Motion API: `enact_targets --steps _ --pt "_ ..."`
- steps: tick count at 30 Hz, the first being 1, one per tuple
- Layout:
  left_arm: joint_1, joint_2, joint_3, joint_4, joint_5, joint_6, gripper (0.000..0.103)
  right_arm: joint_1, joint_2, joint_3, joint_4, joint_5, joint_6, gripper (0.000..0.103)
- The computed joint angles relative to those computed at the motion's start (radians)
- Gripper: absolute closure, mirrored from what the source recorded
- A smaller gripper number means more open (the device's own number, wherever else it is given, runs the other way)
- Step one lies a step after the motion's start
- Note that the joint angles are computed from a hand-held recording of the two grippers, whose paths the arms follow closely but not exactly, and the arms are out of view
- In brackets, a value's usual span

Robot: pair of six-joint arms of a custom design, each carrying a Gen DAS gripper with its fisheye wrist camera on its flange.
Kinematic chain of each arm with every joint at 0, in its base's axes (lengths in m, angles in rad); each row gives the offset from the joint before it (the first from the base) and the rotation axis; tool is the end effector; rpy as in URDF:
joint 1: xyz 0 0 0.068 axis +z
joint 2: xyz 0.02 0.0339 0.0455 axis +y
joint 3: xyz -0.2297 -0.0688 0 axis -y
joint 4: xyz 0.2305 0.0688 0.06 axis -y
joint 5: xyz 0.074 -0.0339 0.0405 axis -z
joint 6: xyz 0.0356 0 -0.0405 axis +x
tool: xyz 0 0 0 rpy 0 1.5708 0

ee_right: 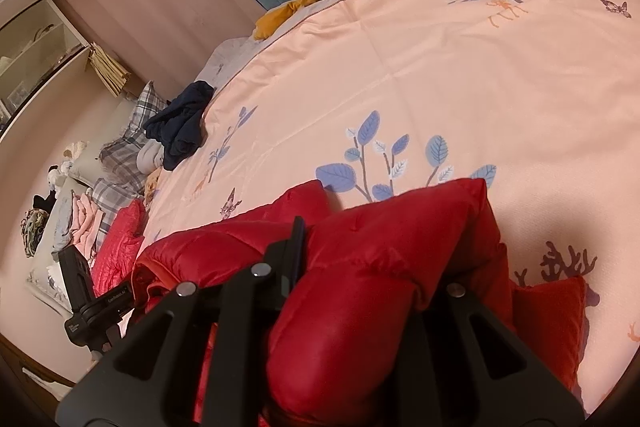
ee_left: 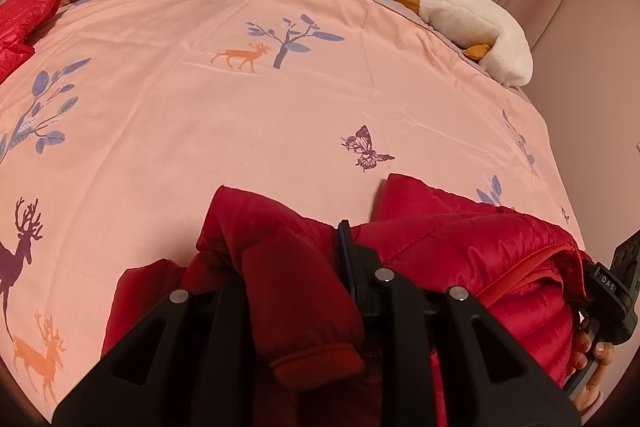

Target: Fold large clothes

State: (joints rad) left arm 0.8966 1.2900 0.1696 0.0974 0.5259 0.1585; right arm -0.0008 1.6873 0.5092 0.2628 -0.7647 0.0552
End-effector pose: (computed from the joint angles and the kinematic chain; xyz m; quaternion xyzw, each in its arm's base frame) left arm 0.1171 0.1180 0.0634 -0.2698 0.8924 -0.0847 0.3517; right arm 0.2511 0.0244 0.0726 -0.0955 0.8814 0.3612 0.2889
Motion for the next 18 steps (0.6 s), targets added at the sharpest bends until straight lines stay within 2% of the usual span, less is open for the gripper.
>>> enact_targets --steps 18 --pt "-0.018 0.071 0.027 0.033 -0.013 -0.017 0.081 0.02 0.039 0.03 -0.007 0.028 0.006 0.088"
